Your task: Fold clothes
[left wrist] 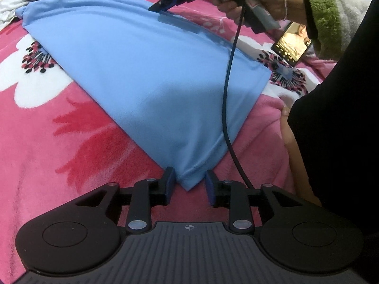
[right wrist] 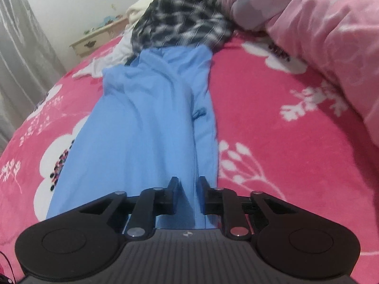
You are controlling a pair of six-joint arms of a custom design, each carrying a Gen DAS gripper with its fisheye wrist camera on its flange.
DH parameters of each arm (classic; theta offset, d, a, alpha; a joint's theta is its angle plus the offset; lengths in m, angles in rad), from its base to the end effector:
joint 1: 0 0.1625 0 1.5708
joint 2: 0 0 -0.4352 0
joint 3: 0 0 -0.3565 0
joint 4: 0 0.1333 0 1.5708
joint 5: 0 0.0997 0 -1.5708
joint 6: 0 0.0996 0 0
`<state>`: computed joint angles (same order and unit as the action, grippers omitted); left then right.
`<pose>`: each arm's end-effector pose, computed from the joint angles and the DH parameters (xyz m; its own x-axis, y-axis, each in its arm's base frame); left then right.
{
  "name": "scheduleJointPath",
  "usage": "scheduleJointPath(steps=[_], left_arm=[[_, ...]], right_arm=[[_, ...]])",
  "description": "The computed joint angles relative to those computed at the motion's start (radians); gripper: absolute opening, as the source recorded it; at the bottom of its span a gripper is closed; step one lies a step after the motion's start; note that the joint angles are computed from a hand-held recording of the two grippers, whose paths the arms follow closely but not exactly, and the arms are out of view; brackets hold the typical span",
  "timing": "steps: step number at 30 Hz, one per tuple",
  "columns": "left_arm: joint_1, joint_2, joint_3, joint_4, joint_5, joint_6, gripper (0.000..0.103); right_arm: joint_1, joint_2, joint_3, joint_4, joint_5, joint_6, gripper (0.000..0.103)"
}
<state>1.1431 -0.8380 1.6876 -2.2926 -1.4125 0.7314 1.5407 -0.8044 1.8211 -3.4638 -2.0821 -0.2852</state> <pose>-0.1186 -0.6195 0.1080 -0.3878 0.9212 -0.0312 0.9008 0.3859 0.1993 0.0659 -0.6222 0.1939 -0.8311 0.2058 0.5167 -0.2236 0.7270 -0.6492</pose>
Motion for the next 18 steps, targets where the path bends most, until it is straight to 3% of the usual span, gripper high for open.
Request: scheduleJointPath(steps=[1, 8, 12, 14, 15, 17, 18], left_arm=[[0.0, 0.0, 0.0, 0.0, -0.001, 0.001, 0.028], [0.0, 0.0, 0.001, -0.001, 0.004, 0.023, 0.028], [-0.003, 0.001, 0.005, -0.006, 0.008, 0.025, 0.028], [-0.004, 0.001, 0.006, -0.008, 0.011, 0.024, 0.028], [-0.005, 0.002, 0.006, -0.009, 0.011, 0.023, 0.028], [-0.006, 0.002, 0.007, -0.011, 0.013, 0.022, 0.029], [-0.006, 0.003, 0.008, -0.014, 0.014, 0.021, 0.029]], right_arm=[[-0.002, 0.002, 0.001, -0.004, 0.004, -0.009, 0.003], [-0.005, -0.001, 0.047, -0.176, 0.006, -0.01, 0.003], [-0.021, 0.026, 0.029, -0.186, -0.024, -0.024, 0.003], [-0.036, 0.025, 0.032, -0.181, -0.005, -0.026, 0.003], [-0.035, 0.021, 0.036, -0.185, -0.008, -0.031, 0.005], [-0.024, 0.015, 0.042, -0.203, -0.038, -0.044, 0.024], [-0.015, 0.014, 0.045, -0.221, -0.064, -0.052, 0.029]])
